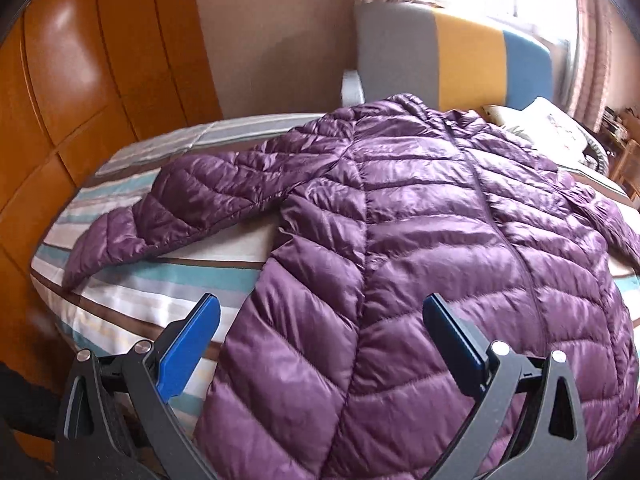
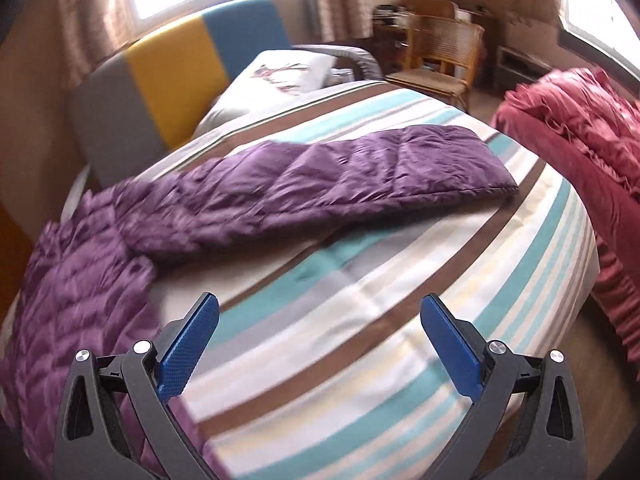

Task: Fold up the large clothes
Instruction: 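Reach the right gripper to the jacket's sleeve cuff and close on it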

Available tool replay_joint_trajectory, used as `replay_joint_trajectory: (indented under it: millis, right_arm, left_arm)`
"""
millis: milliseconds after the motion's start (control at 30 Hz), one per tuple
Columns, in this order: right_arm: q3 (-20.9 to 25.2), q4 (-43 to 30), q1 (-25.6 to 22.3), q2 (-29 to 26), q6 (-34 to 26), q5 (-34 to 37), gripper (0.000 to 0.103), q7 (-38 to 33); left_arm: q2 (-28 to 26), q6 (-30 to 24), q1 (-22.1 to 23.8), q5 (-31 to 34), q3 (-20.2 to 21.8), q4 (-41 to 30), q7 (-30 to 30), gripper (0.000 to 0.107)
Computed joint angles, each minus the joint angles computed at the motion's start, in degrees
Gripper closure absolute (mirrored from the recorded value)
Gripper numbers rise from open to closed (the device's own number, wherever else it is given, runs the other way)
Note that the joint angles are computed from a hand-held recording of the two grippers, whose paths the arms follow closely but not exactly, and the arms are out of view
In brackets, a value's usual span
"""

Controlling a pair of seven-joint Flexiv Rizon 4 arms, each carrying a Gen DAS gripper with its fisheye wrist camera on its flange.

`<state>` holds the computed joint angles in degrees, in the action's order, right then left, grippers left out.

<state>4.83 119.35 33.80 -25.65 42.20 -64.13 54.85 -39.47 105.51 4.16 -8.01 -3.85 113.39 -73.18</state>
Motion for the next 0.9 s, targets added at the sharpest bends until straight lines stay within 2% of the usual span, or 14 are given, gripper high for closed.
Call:
replay_joint_trajectory:
  millis: [67, 133, 200, 233, 333, 400, 467, 600, 700, 767, 800, 867, 900]
  right_arm:
    - [-1.31, 1.99, -1.79, 0.61, 2.42, -1.70, 0.013, 4.02]
    - [-2.01, 3.63, -3.75, 1.15, 4.95, -3.14, 0.016, 7.41]
    - [-3.31, 5.82, -6.23, 1.73, 8.79, -6.80, 0.016, 13.93]
    - [-3.40, 6.16, -7.04, 1.79, 9.29, -7.50, 0.020, 15.26]
    - [-3.46, 7.41, -9.59, 1.92, 10.43, -7.53, 0.021, 18.08]
    - [-3.57, 8.25, -11.04, 1.84, 11.45, -7.04, 0.021, 19.52]
    - [-3.89, 9.02, -12.14, 1.69, 12.14, -6.81, 0.026, 21.25]
    - [-4.28, 9.79, -13.14, 1.89, 11.44, -7.80, 0.034, 24.19]
    - [-4.68, 10.52, -14.30, 2.31, 11.83, -9.29, 0.048, 26.63]
    - [-4.51, 10.93, -15.00, 2.43, 11.64, -9.28, 0.062, 27.59]
    - [-4.50, 11.28, -15.25, 2.60, 11.53, -9.69, 0.065, 28.19]
    - [-4.77, 11.69, -16.02, 2.64, 12.15, -11.92, 0.082, 29.22]
    - [-5.11, 11.75, -16.61, 2.54, 13.09, -14.43, 0.086, 30.31]
  left_arm:
    - [-1.31, -1.27, -1.20, -1.20, 1.26, -1.95, -0.18, 0.006]
    - [-2.97, -1.54, -3.92, -2.74, 4.35, -4.09, -0.46, 0.006]
    - [-4.45, -1.63, -6.46, -4.03, 7.27, -5.89, -0.48, 0.006]
    - [-5.32, -1.61, -8.44, -5.11, 9.54, -6.86, -0.68, 0.006]
    - [-7.45, -1.58, -11.39, -7.20, 13.03, -9.24, -0.64, 0.006]
    - [-8.34, -2.33, -11.60, -7.96, 13.37, -10.47, -0.43, 0.006]
    - [-9.26, -3.16, -12.55, -8.85, 14.66, -11.62, -0.51, 0.006]
    - [-10.56, -2.26, -12.19, -8.77, 14.62, -12.58, -0.35, 0.006]
    - [-11.24, -1.78, -12.33, -9.11, 14.91, -12.86, -0.15, 0.006]
    - [-11.57, -1.10, -12.69, -9.53, 15.36, -12.77, -0.20, 0.006]
    - [-11.68, -0.59, -12.82, -9.69, 15.50, -12.65, -0.17, 0.006]
    - [-12.25, 0.21, -14.16, -10.86, 17.09, -12.65, -0.17, 0.006]
    - [-12.39, 0.36, -14.15, -11.19, 17.12, -12.69, 0.00, 0.006]
